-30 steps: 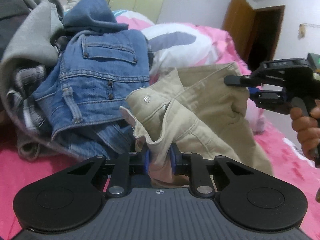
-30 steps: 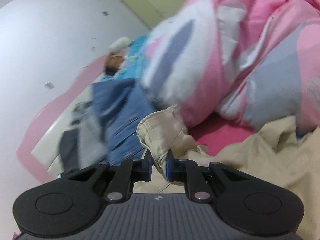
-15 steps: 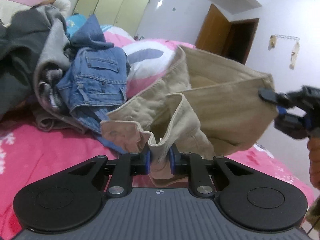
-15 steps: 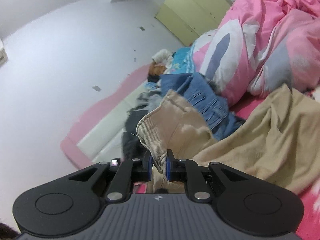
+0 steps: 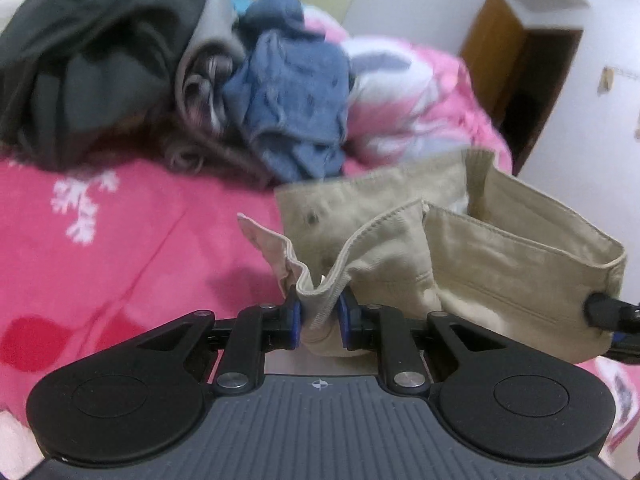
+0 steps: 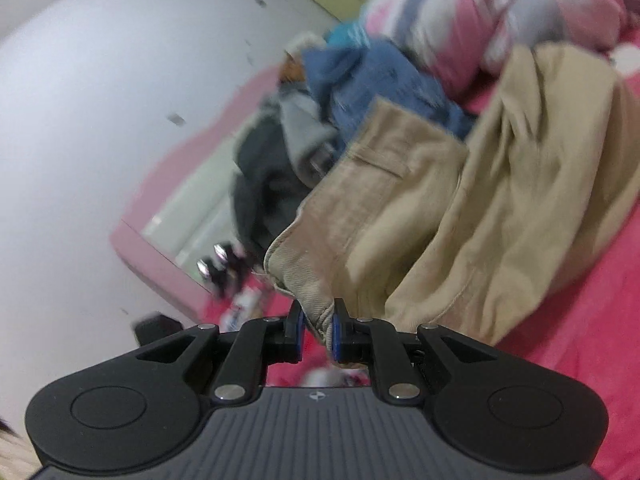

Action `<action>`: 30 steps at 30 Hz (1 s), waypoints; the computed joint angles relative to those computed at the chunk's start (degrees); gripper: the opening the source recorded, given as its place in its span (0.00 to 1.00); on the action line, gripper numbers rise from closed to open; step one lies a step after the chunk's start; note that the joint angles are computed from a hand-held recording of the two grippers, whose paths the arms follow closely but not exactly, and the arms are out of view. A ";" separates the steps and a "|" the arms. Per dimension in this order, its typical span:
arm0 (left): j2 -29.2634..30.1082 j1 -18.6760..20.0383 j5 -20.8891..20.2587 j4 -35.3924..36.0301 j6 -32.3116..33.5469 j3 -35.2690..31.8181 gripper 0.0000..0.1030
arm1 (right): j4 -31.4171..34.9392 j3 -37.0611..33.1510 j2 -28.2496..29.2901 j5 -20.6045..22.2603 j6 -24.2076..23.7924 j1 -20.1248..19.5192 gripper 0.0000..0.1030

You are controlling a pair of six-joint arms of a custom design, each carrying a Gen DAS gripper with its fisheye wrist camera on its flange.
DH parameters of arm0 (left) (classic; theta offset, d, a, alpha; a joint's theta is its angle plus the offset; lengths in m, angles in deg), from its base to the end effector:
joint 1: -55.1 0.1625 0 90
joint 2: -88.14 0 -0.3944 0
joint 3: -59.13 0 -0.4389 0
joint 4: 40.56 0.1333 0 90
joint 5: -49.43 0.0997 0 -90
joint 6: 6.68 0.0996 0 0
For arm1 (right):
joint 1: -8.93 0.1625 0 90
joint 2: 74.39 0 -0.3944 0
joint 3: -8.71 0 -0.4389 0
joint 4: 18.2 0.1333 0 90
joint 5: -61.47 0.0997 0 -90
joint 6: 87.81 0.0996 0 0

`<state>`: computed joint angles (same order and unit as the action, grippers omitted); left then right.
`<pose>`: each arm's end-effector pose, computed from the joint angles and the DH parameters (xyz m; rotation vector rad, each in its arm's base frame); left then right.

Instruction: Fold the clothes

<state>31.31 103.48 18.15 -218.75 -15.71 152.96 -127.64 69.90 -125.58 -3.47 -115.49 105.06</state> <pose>-0.2811 -0.6453 0.2738 0.0472 2.2291 -1.4501 0.2591 -0.7693 0.3210 -0.8397 2.5911 -0.3340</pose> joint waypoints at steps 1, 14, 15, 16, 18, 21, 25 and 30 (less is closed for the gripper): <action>-0.34 0.10 0.00 0.57 -0.06 0.44 0.23 | -0.34 0.34 0.24 -2.28 -0.47 0.42 0.14; -4.01 -2.89 -2.21 -11.54 4.83 5.43 0.54 | -14.91 15.88 -5.19 -21.93 -16.24 4.60 0.15; -3.70 -2.92 -3.68 -10.97 5.75 4.74 0.58 | -16.79 17.24 -5.65 -22.46 -17.49 4.77 0.15; -3.38 -2.91 -5.26 -10.16 6.51 4.01 0.64 | -18.68 18.58 -6.09 -22.97 -18.74 4.95 0.15; -2.72 -2.83 -8.40 -8.20 7.43 2.49 0.71 | -22.22 20.97 -6.89 -23.85 -21.13 5.27 0.16; -1.23 -2.61 -11.39 -4.46 7.37 0.17 0.75 | -25.86 23.79 -8.45 -24.34 -24.43 5.37 0.20; 0.34 -2.44 -12.40 -2.62 8.28 -1.23 0.83 | -21.81 22.33 -10.10 -21.44 -23.62 4.19 0.45; 1.44 -2.68 -11.82 -1.90 12.55 -1.70 0.96 | -12.59 12.58 -9.27 -15.07 -14.28 0.53 0.47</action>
<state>32.75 100.80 6.34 -220.65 -3.16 151.26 -140.23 82.48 -134.85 -18.54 -129.77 105.59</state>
